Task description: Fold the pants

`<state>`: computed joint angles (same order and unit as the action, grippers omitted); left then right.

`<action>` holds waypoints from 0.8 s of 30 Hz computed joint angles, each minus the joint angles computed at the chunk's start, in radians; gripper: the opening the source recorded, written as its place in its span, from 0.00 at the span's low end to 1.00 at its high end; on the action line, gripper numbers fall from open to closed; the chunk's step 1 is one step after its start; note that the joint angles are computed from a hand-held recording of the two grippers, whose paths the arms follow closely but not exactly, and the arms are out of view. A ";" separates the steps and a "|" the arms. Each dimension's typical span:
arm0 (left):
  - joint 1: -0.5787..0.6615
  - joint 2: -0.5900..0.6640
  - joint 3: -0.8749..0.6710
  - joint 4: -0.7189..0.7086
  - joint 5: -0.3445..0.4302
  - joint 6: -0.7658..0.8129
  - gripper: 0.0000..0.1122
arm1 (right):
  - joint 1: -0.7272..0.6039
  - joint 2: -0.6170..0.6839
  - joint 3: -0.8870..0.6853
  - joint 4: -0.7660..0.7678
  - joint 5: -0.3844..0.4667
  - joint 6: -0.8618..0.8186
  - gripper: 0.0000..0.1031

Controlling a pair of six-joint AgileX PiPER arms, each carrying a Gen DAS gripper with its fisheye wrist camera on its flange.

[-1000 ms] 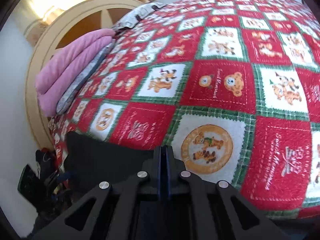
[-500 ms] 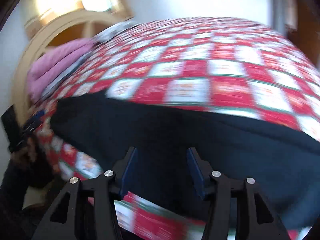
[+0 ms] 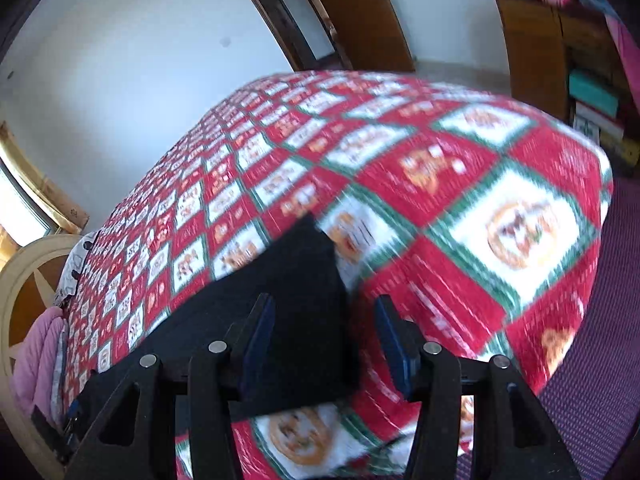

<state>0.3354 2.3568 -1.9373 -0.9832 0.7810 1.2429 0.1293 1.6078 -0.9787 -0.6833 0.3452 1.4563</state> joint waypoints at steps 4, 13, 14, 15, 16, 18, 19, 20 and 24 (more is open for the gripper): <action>0.061 0.050 -0.035 0.081 -0.054 -0.108 0.60 | -0.001 -0.024 0.069 -0.122 -0.047 0.118 0.51; 0.098 0.028 0.059 -0.118 -0.114 0.102 0.59 | 0.045 -0.042 0.083 -0.090 -0.025 0.139 0.48; 0.107 0.028 0.062 -0.145 -0.116 0.117 0.59 | 0.049 -0.047 0.093 -0.111 -0.029 0.167 0.36; 0.112 0.038 0.040 -0.133 -0.111 0.094 0.59 | 0.050 -0.046 0.095 -0.111 -0.030 0.165 0.27; 0.120 0.055 0.009 -0.113 -0.098 0.056 0.59 | 0.044 -0.041 0.094 -0.093 -0.044 0.143 0.12; 0.134 0.089 -0.045 -0.102 -0.054 0.012 0.59 | 0.032 -0.032 0.086 -0.076 -0.086 0.118 0.08; 0.139 0.090 -0.037 -0.125 -0.050 0.031 0.59 | 0.037 -0.024 0.066 -0.095 -0.078 0.122 0.08; 0.138 0.086 -0.024 -0.139 -0.058 0.051 0.59 | 0.046 -0.014 0.030 -0.138 -0.062 0.131 0.07; 0.123 0.061 0.040 -0.185 -0.115 0.147 0.59 | 0.059 0.006 -0.120 -0.080 -0.034 -0.015 0.07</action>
<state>0.4587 2.4177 -1.8975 -1.1687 0.6664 1.3895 0.1884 1.6140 -1.0982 -0.7637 0.3114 1.4417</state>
